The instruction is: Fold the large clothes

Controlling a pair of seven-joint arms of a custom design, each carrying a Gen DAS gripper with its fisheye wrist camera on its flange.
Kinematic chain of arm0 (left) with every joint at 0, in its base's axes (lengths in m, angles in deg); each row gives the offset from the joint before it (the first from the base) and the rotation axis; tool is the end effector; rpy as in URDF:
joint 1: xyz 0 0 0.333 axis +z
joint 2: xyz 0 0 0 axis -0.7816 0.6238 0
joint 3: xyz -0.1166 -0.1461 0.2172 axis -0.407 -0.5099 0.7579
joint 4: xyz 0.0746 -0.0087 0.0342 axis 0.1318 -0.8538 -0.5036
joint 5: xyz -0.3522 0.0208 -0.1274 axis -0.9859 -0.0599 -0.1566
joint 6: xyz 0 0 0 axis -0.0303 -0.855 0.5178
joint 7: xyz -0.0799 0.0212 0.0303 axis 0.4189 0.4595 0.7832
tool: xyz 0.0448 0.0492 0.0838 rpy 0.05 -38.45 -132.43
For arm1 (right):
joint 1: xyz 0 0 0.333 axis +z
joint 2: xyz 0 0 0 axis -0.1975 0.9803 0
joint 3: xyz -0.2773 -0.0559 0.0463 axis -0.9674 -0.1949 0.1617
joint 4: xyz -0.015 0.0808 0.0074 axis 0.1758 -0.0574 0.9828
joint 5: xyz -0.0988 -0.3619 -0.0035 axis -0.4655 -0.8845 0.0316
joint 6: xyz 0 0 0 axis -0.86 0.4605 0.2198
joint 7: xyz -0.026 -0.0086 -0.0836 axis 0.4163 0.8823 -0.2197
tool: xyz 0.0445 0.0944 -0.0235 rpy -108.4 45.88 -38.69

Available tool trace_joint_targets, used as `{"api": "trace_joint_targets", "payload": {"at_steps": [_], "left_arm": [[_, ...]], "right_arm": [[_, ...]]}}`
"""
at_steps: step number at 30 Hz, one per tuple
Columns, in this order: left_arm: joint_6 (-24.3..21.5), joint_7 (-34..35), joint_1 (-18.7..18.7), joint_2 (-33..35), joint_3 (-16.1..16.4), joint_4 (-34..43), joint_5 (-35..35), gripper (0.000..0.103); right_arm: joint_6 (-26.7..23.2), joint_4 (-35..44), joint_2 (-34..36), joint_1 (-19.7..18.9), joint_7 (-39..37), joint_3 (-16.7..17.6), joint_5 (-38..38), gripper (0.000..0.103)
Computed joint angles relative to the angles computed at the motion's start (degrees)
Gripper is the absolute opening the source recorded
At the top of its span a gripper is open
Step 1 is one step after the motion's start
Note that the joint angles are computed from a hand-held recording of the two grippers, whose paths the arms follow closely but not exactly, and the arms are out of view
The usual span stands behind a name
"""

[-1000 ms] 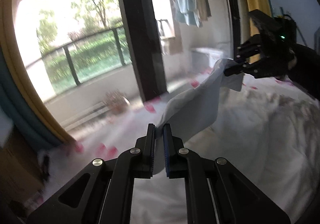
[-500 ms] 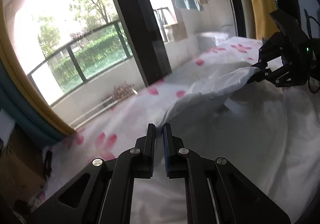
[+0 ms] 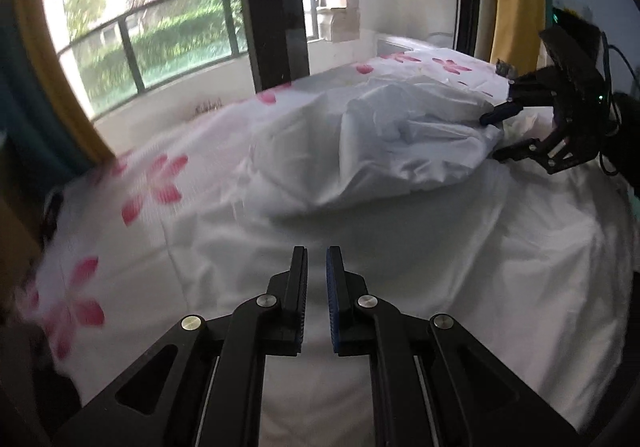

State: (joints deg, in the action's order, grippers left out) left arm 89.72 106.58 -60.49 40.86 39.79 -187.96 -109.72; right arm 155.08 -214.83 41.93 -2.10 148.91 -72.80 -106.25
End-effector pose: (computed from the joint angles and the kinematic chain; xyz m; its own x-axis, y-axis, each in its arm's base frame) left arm 0.5440 -0.1868 0.4769 -0.8530 -0.5202 -0.0422 -0.3441 0.6213 -0.7040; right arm 0.3383 0.1486 0.4339 0.4318 -0.8331 0.3457 -0.5935 -0.5510 -0.5866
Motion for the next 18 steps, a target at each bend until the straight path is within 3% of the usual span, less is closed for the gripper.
{"api": "trace_joint_targets", "payload": {"at_steps": [2, 5, 7, 9, 12, 14, 16, 18], "left_arm": [[-0.6, 0.1, 0.3, -1.4, 0.4, -1.0, -1.0, 0.009], [-3.6, 1.6, 0.4, -2.7, 1.4, -0.3, -6.0, 0.014], [-5.8, 2.8, 0.3, -2.4, 1.8, 1.7, -10.6, 0.031], [-8.5, 1.7, 0.2, -0.3, 1.6, 5.2, -13.5, 0.041], [-8.2, -2.6, -0.6, 4.1, -0.4, 10.2, -11.3, 0.042], [-6.7, -6.7, -1.2, 7.0, -1.7, 12.6, -7.1, 0.042], [-8.0, -9.9, -1.0, 9.3, -2.6, 14.7, -3.7, 0.042], [-10.4, -13.3, -0.8, 11.3, -3.2, 16.3, 0.6, 0.042]], "right_arm": [[-2.9, -1.0, -2.9, 5.2, -2.9, -5.1, 3.6, 0.044], [-4.6, -1.7, -6.8, 9.4, -5.7, -9.5, 9.1, 0.045], [-1.9, -1.4, -6.8, 10.4, -6.7, -10.9, 12.0, 0.045], [2.6, 0.3, -3.8, 11.7, -6.4, -12.2, 15.6, 0.045], [8.8, 5.0, 4.8, 13.2, -5.3, -13.3, 19.8, 0.045], [9.3, 8.8, 10.5, 15.4, -5.1, -14.8, 22.6, 0.045], [8.4, 11.4, 14.3, 14.0, -4.4, -13.2, 23.3, 0.044], [9.5, 12.1, 16.9, 17.2, -7.0, -15.5, 25.7, 0.016]]}}
